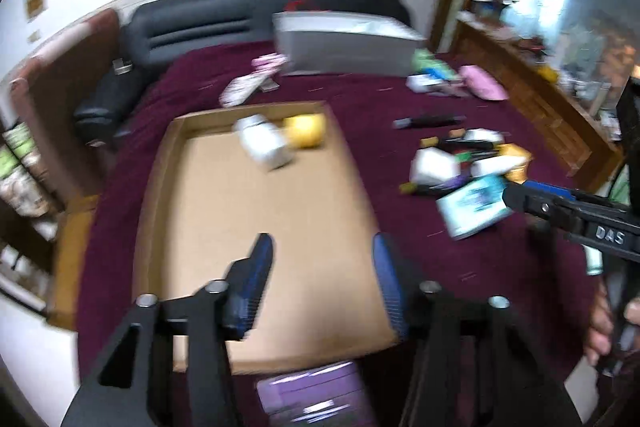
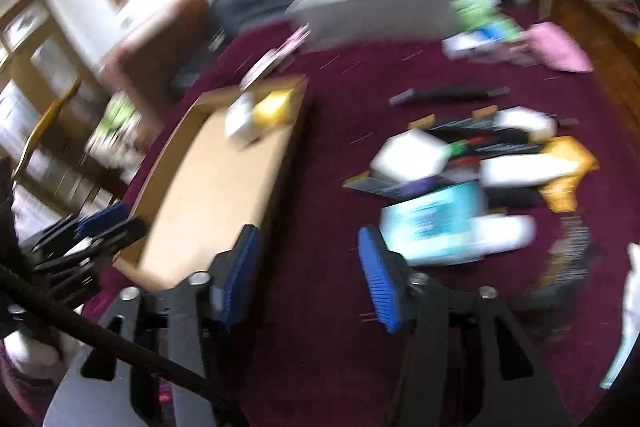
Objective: Organize objects
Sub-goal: 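Grasp the blue-green tissue pack with the left gripper while the right gripper grasps the black snack pouch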
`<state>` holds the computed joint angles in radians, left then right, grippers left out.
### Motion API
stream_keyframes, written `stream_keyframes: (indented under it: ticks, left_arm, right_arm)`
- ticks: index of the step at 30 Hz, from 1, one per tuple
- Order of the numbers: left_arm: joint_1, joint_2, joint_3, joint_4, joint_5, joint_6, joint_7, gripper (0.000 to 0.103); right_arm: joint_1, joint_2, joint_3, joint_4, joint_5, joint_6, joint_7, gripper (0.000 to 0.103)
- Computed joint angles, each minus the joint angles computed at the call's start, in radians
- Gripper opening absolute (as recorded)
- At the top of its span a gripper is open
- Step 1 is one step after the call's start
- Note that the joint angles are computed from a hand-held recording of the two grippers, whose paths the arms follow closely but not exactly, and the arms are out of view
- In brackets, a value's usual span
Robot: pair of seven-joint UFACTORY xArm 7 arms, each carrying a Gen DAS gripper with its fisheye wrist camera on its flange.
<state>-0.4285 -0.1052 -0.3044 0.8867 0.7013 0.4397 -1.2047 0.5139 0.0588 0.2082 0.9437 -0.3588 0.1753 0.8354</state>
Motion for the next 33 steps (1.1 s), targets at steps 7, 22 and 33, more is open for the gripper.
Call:
stream_keyframes:
  ticks: [7,22,33]
  left_arm:
    - [-0.114,0.380,0.010,0.338,0.016,-0.031,0.100,0.049]
    - [-0.426,0.642,0.220,0.662,0.191,0.182,0.345,0.051]
    - [-0.401,0.672,0.199,0.691,-0.152,0.119,0.467,0.010]
  right_arm:
    - [-0.065,-0.199,-0.111,-0.280,0.038,-0.078,0.048,0.068]
    - [0.221,-0.206,-0.380,-0.407,0.629,-0.219,-0.423,0.068]
    - [0.256,-0.209,-0.387,-0.408,0.847,-0.229,-0.594,0.068]
